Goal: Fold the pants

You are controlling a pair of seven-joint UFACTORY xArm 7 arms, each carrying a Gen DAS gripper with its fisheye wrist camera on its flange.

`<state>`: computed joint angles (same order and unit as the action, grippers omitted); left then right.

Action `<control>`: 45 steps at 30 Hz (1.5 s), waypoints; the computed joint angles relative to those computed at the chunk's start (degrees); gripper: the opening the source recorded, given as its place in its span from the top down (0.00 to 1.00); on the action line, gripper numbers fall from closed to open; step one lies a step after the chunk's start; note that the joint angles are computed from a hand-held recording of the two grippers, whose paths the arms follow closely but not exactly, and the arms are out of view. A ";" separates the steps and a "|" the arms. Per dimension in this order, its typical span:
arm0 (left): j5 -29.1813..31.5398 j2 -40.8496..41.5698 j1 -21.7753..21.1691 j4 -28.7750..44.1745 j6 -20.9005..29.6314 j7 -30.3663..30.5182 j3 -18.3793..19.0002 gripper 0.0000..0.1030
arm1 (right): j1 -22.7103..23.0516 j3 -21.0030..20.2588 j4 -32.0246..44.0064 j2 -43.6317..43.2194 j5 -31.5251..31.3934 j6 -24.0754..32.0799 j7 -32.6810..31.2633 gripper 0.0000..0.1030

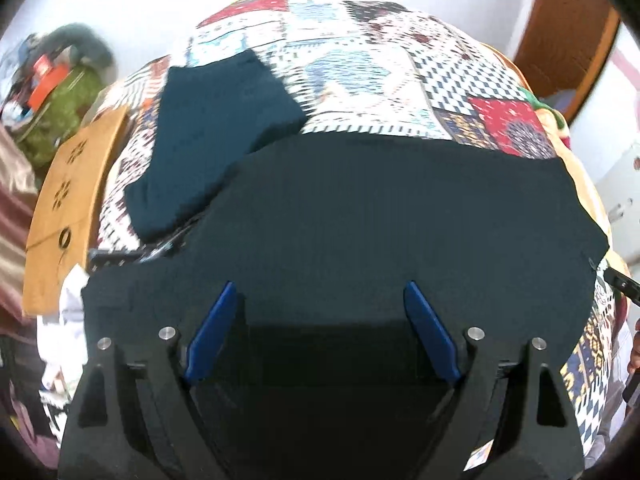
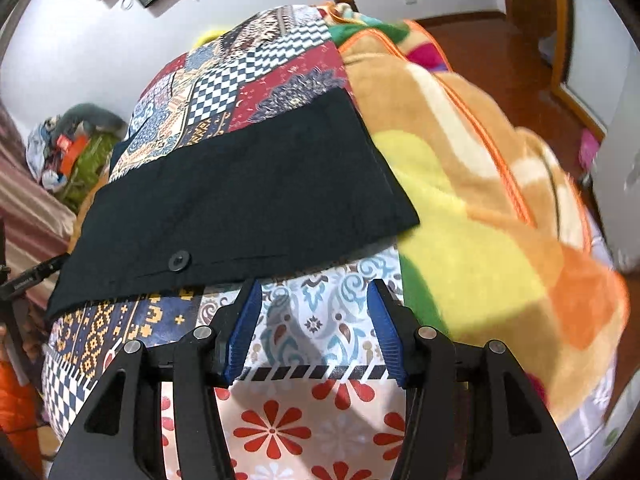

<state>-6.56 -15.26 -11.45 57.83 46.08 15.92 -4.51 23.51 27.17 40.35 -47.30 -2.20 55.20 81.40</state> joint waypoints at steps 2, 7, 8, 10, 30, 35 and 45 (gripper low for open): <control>-0.51 1.00 -0.92 0.93 0.44 0.46 -0.61 0.17 | -0.54 0.30 -1.38 -0.76 -0.37 -1.83 1.04 0.51; -0.57 3.12 -3.27 2.47 0.89 1.98 -2.46 0.16 | -2.86 0.86 -2.42 -0.76 -2.89 -3.63 2.60 0.51; -0.36 3.66 -3.63 2.91 0.93 1.76 -2.82 0.16 | -2.82 0.73 -2.88 -1.17 -2.85 -3.94 3.04 0.51; -0.86 5.03 -4.40 4.11 1.57 1.92 -3.12 0.16 | -3.39 0.46 -3.91 -1.25 -3.28 -5.65 3.63 0.51; -3.94 4.36 -5.36 5.31 -1.67 1.61 -2.25 0.17 | -8.41 -0.02 2.39 0.47 -9.36 -2.43 0.11 0.91; -7.76 0.25 -5.20 4.58 -2.93 4.41 -0.65 0.17 | -11.68 2.17 10.62 3.07 -13.37 -1.44 -2.55 0.91; -14.37 -6.19 -4.22 2.78 -3.09 10.57 3.77 0.17 | -17.47 8.24 30.95 18.12 -21.88 -4.61 -6.75 0.92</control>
<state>-20.93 -21.45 -15.67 60.60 42.98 26.50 -0.74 6.04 35.41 71.30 -29.18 -24.07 50.60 74.66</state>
